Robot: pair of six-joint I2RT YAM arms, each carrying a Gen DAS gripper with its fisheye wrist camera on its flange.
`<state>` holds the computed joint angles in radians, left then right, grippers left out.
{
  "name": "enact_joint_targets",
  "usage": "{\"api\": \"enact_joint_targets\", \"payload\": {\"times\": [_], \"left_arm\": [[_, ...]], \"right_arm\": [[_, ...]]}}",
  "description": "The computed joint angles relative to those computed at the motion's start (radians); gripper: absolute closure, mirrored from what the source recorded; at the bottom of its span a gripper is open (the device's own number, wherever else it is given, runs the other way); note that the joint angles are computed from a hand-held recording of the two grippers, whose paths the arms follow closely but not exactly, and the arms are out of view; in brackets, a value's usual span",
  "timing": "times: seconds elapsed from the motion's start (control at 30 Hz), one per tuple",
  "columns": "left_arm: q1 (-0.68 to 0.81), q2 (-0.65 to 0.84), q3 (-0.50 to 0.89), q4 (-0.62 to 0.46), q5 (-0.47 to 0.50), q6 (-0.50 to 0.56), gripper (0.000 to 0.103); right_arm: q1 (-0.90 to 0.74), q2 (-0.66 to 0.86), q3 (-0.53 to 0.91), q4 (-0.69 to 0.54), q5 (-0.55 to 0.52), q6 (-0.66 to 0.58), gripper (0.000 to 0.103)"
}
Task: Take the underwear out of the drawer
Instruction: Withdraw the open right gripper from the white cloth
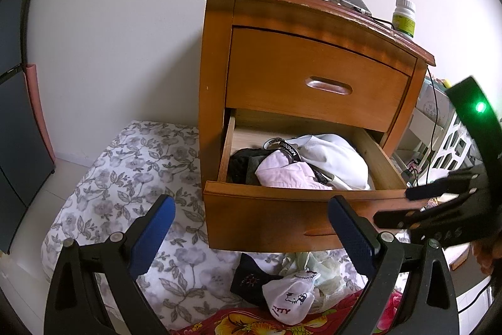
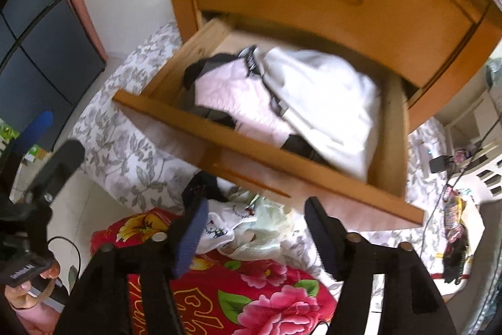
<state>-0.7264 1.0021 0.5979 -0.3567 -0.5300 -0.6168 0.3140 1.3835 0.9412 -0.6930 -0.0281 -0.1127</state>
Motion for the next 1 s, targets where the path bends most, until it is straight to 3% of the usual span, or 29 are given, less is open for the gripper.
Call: {"api": "enact_joint_targets", "payload": {"times": [0.27,0.57,1.0], "left_arm": [[0.011,-0.003,0.001,-0.003,0.001,-0.005,0.005],[-0.019,0.027,0.023,-0.032,-0.029,-0.038,0.005],[-0.054,0.096,0.073,-0.054,-0.059,-0.117,0.005]], "right_arm": [[-0.039,-0.058,-0.004,0.011,0.004,-0.004,0.0],[-0.092,-0.195,-0.124,0.106,-0.061,0.002,0.0],[-0.154,-0.412,-0.378,0.331,-0.028,0.055,0.0]]}}
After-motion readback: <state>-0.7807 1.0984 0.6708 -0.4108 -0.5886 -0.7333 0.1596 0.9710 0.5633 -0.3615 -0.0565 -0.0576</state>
